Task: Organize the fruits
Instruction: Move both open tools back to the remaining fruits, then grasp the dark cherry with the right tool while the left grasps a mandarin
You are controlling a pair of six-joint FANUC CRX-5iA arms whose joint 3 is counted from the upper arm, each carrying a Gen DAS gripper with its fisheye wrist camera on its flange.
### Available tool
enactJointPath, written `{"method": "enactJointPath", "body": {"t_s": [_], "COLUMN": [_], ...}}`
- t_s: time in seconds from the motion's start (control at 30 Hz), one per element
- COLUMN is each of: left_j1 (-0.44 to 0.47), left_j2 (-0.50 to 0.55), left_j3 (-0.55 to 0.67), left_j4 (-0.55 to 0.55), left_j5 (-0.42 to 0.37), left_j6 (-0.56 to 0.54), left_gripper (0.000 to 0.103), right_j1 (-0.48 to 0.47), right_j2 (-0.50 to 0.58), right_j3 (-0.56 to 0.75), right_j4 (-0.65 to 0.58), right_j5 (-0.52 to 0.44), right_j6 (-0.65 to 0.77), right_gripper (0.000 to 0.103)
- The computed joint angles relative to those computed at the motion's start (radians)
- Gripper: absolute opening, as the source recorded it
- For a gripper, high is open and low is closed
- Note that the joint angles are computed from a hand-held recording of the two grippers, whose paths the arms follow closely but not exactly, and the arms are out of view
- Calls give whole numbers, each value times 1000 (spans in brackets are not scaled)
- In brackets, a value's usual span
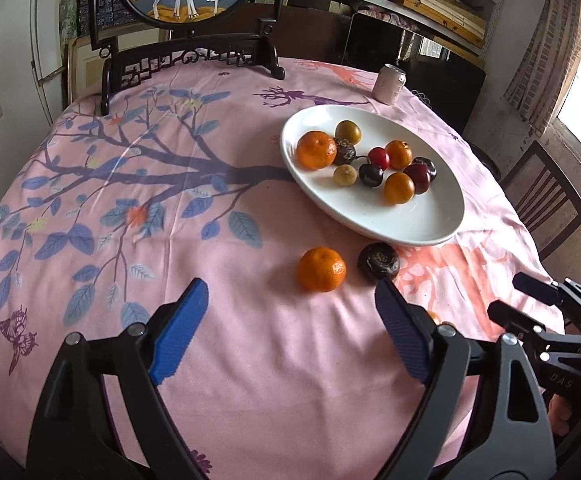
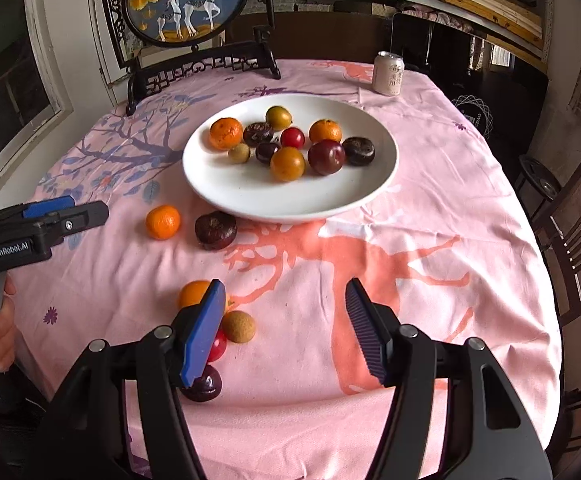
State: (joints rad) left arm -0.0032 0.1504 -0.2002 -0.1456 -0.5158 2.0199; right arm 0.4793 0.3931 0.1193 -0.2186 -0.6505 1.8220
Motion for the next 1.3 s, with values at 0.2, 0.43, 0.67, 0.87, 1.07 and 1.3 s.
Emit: {"method": "enactJointPath", "body": {"t_s": [0.2, 0.43, 0.67, 0.87, 1.07, 1.3], "left_j1": [-12, 2, -29, -49, -97, -79], "left_j2": [-18, -25, 32, 122, 228, 282], "left_j3": [9, -13, 54, 153, 287, 317], "left_j4": [-139, -100, -143, -136, -215, -142], "left_j5": [-57, -41, -93, -152, -244, -239], "left_j6": [145, 109, 108, 83, 108, 54], "left_gripper": [88, 88, 89, 89, 89, 61], "right_j1": [16, 33, 38, -19, -62, -96], "right_j2": [-29, -2, -36, -25, -18, -20], "right_j3": [-37, -25, -81, -68, -49, -45], "right_j4": [-55, -90, -45, -43, -121, -154], "right_j5": [-77, -167, -57, -21, -58, -53], "right_j6": [108, 170, 132, 52, 99, 97], "right_gripper": [63, 35, 32, 32, 32, 32]}}
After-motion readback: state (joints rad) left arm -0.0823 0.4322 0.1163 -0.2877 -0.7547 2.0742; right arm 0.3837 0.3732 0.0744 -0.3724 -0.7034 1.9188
